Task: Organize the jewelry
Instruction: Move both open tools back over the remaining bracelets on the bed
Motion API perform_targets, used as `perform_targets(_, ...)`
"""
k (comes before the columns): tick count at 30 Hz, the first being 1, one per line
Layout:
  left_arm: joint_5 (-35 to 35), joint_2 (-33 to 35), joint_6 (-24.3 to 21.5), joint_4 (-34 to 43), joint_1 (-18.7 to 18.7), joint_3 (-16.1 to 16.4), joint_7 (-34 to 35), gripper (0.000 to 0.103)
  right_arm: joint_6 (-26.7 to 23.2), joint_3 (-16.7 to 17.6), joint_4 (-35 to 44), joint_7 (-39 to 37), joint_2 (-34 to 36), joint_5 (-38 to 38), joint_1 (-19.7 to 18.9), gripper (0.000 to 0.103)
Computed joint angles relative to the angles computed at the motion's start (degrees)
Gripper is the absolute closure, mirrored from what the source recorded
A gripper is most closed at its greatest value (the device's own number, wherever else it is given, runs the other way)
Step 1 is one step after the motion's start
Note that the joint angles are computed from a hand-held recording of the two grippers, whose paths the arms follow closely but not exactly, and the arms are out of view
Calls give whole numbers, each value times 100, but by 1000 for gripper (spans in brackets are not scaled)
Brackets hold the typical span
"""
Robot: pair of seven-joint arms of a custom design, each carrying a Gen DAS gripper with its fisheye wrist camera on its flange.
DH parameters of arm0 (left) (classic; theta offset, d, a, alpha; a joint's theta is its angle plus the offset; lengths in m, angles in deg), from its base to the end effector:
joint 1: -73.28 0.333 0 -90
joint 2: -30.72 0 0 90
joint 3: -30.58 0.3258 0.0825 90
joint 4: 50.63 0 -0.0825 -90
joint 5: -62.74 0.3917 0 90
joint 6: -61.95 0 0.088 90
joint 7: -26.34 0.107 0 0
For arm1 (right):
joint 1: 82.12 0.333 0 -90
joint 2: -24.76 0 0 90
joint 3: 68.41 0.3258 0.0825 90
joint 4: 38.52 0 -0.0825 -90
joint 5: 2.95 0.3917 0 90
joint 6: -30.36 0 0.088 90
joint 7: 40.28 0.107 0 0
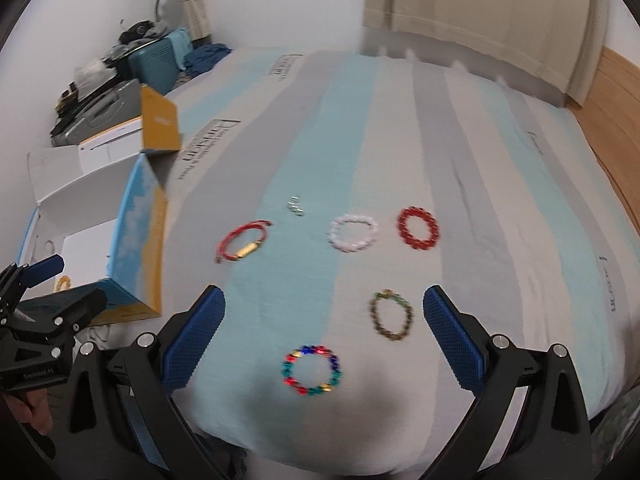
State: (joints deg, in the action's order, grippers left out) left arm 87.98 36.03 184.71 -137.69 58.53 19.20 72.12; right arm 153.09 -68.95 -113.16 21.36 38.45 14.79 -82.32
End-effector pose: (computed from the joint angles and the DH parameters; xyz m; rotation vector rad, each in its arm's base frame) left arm 0.5825 -0.2581 0.6730 -1.9879 1.6549 -0.5998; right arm 0.6795 0.0051 0.6873 -2.1136 1.4078 -0.4760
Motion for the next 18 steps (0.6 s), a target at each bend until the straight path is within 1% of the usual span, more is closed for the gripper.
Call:
perform_targets(4, 58, 406, 44, 354, -165, -55, 94, 6, 30, -75, 31, 1, 124, 6, -129, 8)
perform_targets(7, -19, 661, -16, 567, -280, -24, 148, 6, 196, -93, -162, -29, 101, 62, -218, 8)
perform_targets(10, 78, 822, 68, 624, -414, 35, 92, 6, 323, -138, -289, -16, 148, -61, -255, 8)
perform_targets(16, 3, 1212, 159, 905, -585, 93, 250, 6, 286, -130, -144, 9, 407, -111, -361, 9)
perform_targets(18, -63, 1284, 260, 922, -609, 113, 278, 7, 289, -124, -107, 50, 477, -99, -392, 9)
